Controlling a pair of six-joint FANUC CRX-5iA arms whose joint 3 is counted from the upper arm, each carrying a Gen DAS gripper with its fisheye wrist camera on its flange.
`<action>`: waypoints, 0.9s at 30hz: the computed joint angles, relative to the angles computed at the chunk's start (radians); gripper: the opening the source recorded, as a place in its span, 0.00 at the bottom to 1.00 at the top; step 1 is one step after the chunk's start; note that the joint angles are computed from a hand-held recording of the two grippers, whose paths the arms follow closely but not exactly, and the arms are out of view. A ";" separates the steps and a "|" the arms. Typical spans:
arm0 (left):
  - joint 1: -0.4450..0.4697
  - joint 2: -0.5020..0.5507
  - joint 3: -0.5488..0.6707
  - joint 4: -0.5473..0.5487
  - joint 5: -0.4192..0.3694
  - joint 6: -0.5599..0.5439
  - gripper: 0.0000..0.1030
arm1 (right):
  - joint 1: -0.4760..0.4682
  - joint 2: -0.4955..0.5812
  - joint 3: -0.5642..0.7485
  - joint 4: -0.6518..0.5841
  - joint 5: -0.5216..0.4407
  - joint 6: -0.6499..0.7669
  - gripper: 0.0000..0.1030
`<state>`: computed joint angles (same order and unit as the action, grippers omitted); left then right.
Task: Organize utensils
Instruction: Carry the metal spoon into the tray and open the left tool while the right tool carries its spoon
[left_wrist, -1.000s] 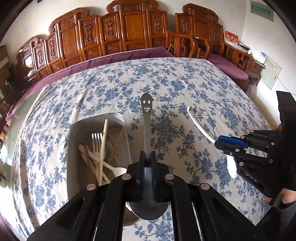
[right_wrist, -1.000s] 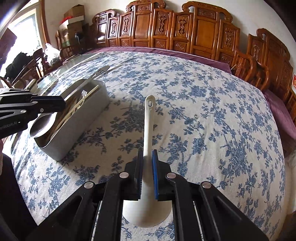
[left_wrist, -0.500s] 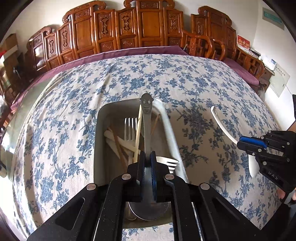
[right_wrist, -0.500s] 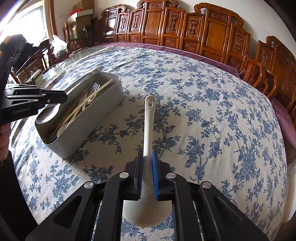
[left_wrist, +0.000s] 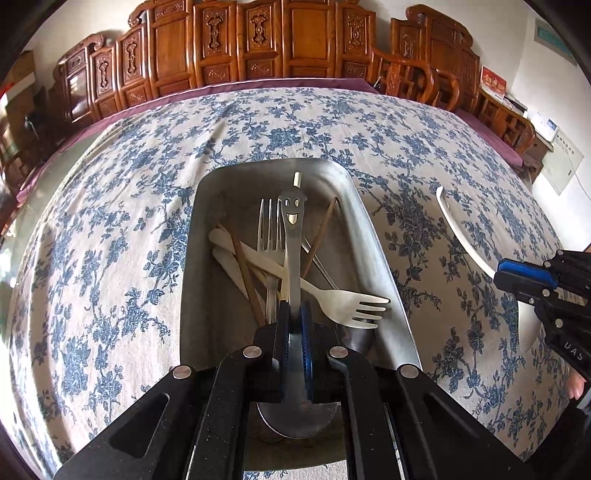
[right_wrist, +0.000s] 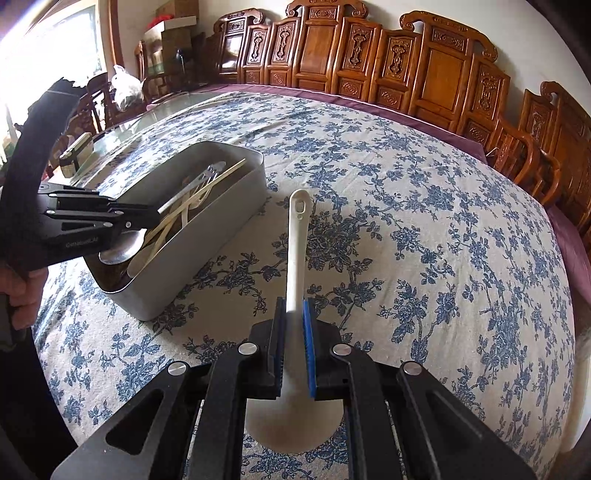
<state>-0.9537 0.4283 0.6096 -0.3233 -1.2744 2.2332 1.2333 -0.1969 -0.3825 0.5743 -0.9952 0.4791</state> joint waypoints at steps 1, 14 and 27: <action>0.002 0.001 -0.002 0.004 0.002 -0.001 0.05 | -0.001 0.001 0.001 0.003 0.002 -0.005 0.10; 0.011 -0.009 -0.015 0.015 0.010 -0.011 0.16 | -0.003 0.016 0.019 0.021 0.014 -0.024 0.10; 0.001 -0.074 -0.034 -0.082 0.016 0.030 0.28 | 0.011 0.059 0.079 0.054 0.035 -0.045 0.10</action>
